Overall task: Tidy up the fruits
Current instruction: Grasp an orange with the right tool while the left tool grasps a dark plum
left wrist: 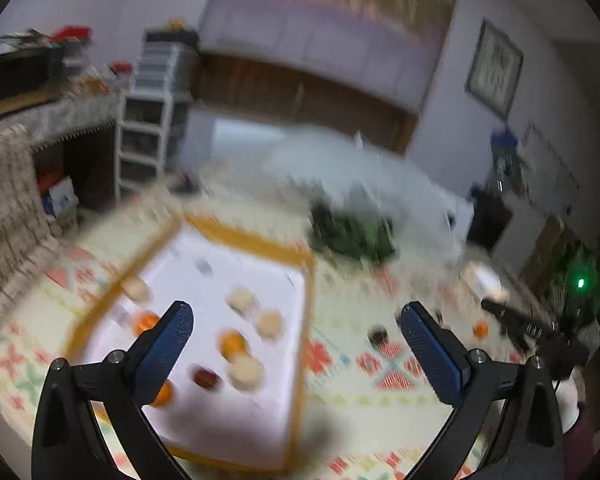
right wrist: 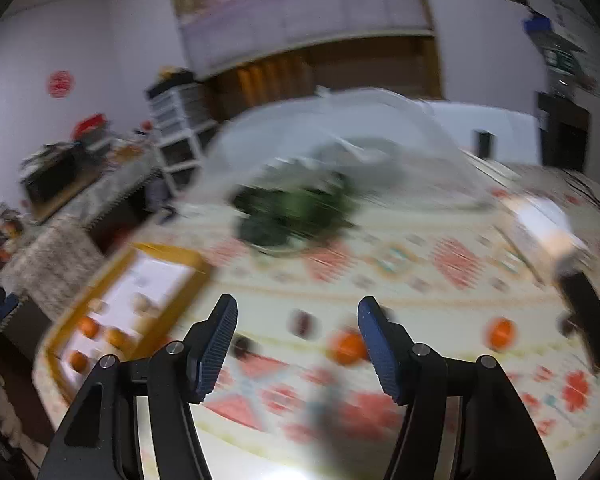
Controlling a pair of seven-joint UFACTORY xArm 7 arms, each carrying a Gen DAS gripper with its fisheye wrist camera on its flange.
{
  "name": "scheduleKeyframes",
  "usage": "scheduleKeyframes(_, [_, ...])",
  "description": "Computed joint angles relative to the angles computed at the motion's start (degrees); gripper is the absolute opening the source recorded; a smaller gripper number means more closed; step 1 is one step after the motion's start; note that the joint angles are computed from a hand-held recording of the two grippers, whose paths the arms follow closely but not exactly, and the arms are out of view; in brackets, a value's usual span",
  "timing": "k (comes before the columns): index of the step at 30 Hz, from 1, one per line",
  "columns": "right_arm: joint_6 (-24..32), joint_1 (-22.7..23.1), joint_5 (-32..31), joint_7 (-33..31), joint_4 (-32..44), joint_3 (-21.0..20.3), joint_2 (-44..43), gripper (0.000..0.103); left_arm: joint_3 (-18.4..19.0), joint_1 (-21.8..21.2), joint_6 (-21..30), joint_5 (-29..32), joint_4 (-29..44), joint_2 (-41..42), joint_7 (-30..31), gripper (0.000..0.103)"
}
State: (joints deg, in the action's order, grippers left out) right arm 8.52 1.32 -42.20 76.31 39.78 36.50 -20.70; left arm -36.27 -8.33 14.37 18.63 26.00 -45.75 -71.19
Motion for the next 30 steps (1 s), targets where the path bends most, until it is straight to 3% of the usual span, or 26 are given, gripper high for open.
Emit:
scheduleKeyframes(2, [0.44, 3.36, 3.12, -3.03, -3.41, -4.56, -1.15, 0.067, -2.28, 1.32, -2.22, -0.23, 2.93, 7.01, -0.86, 0.103])
scheduleKeyframes(4, [-0.39, 3.62, 4.49, -4.62, -5.66, -6.26, -1.52, 0.067, -4.3, 2.78, -5.78, 0.39, 4.43, 11.59, -2.03, 0.103])
scheduleKeyframes(7, [-2.57, 5.22, 8.08, -8.54, -6.84, -9.03, 0.87, 0.067, -8.42, 5.9, -6.13, 2.44, 7.8, 16.52, -3.81, 0.103])
scheduleKeyframes(13, [-6.03, -0.09, 5.17, -10.07, -4.13, -4.28, 7.13, 0.061, -11.64, 9.27, -7.09, 6.2, 10.12, 21.1, -9.17, 0.103])
scheduleKeyframes(15, [-5.82, -2.59, 0.1, -9.12, -0.5, -1.24, 10.86, 0.061, -10.36, 8.57, -8.28, 6.32, 9.72, 21.78, -10.3, 0.103])
scheduleKeyframes(17, [-1.99, -4.07, -8.25, -5.28, 4.38, 1.48, 15.31, 0.061, -9.91, 8.56, -8.24, 6.82, 9.89, 22.17, -10.9, 0.103])
scheduleKeyframes(20, [5.03, -2.13, -17.4, -1.92, 10.57, 2.03, 21.67, 0.059, -9.9, 8.52, -6.67, 8.45, 10.63, 22.25, -11.41, 0.103])
scheduleKeyframes(24, [11.25, 2.05, -17.87, -4.74, 14.89, 0.23, 26.84, 0.05, -8.92, 7.52, -4.99, 10.94, 11.47, 22.78, -11.42, 0.103])
scheduleKeyframes(26, [13.61, 3.74, -15.19, -7.8, 15.8, -0.39, 28.25, 0.044, -8.64, 7.24, -4.38, 12.44, 11.96, 23.36, -11.87, 0.103])
scheduleKeyframes(27, [13.5, 4.45, -14.77, -8.37, 15.71, -0.91, 28.32, 0.037, -8.43, 7.11, -4.28, 13.22, 12.17, 23.82, -12.11, 0.103])
scheduleKeyframes(30, [10.11, 5.68, -13.28, -6.34, 13.45, -3.2, 26.1, 0.037, -8.21, 6.98, -3.78, 16.09, 13.31, 25.99, -13.19, 0.103])
